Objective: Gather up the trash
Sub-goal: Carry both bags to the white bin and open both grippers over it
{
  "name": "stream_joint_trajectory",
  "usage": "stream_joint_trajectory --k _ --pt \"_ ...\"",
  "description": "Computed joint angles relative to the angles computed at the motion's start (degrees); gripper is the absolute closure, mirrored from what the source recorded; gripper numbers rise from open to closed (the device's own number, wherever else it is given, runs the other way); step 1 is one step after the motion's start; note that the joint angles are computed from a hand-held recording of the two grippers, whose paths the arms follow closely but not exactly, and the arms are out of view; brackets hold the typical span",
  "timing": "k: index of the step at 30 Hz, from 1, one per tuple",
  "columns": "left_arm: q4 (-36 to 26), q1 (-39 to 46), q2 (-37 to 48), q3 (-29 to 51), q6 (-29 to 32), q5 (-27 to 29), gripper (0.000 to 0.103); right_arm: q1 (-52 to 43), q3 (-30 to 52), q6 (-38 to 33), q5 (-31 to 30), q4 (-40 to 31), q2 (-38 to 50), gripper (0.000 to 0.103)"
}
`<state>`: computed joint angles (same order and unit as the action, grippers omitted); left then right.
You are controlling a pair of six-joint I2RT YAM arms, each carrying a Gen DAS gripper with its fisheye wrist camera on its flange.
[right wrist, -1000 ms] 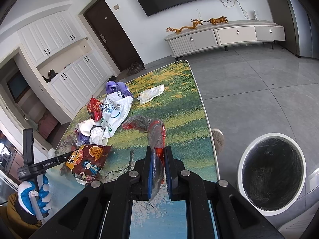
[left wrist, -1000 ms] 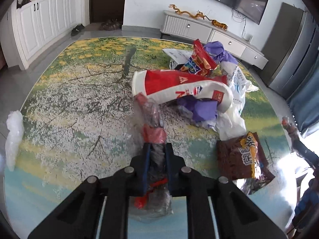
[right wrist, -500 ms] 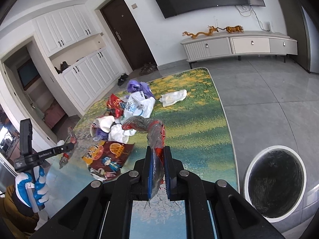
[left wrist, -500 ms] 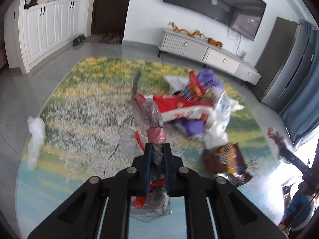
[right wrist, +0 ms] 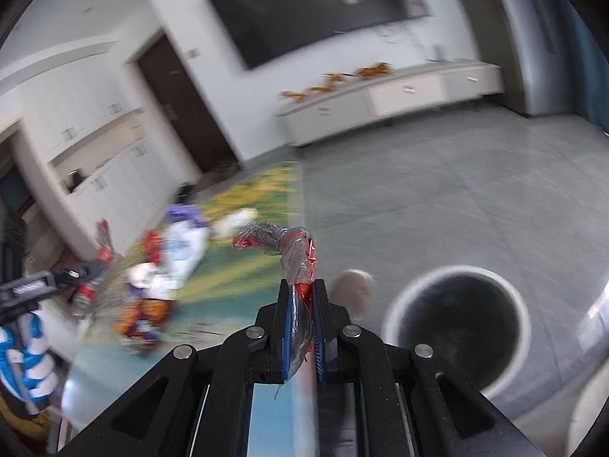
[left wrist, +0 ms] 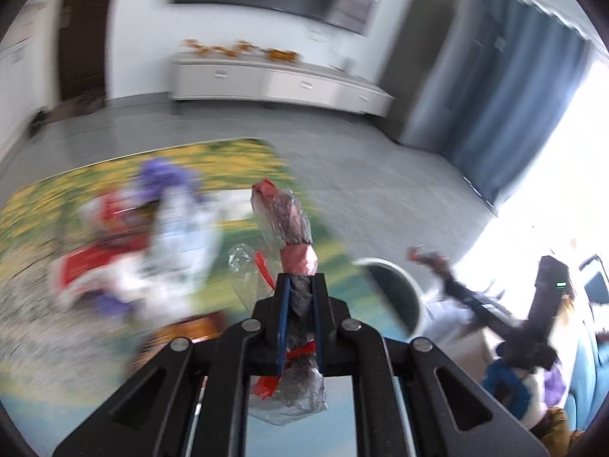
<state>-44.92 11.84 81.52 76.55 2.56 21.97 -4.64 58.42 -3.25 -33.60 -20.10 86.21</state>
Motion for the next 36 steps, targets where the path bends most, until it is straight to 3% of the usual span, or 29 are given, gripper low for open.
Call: stream_joint_trajectory --k 4,8,16,17,19,20,21,22,27,32,36 --pt "1.9 -13.3 9.9 7.6 -4.4 -3.3 0.093 -4.6 0.5 -1.1 3.5 0.7 5.3 0.092" --pt "1.2 -20.5 21.5 17.2 -7.1 -4.3 0.093 -6.8 2.4 -1.6 6.0 2.0 11.6 0.091" --pt "-3.5 -27.5 42.7 38.2 -10.7 -5.0 0.090 -7.5 7.2 -1.7 9.8 5.0 21.8 0.091" --pt "-4.2 -27.8 44.7 40.3 -11.0 -4.6 0.089 -7.6 7.7 -1.3 9.9 5.2 22.8 0.089" --pt "-5.3 -28.0 48.3 43.9 -12.0 -4.1 0.078 -7.8 8.0 -1.1 10.8 5.7 23.8 0.072" --pt "-4.4 -27.8 48.2 42.8 -12.1 -3.8 0.073 -7.6 7.6 -1.1 11.8 6.3 23.8 0.067" --pt "-4.3 -27.6 49.2 43.5 -12.6 -3.2 0.061 -7.4 7.4 -1.3 12.5 6.4 23.9 0.060" --pt "-3.6 -27.5 49.4 43.3 -13.1 -2.8 0.055 -7.2 7.5 -1.5 12.9 6.3 24.1 0.060" --pt "-3.1 -27.0 49.3 43.3 -13.3 -2.3 0.055 -6.5 6.3 -2.0 15.1 6.9 23.3 0.056" --pt "1.4 -26.1 43.0 35.1 -13.5 -3.0 0.055 -5.4 4.5 -1.5 15.2 7.7 20.9 0.051" --pt "6.9 -25.7 34.8 25.8 -13.3 -5.8 0.055 -5.1 3.3 -1.3 14.2 7.9 17.8 0.039"
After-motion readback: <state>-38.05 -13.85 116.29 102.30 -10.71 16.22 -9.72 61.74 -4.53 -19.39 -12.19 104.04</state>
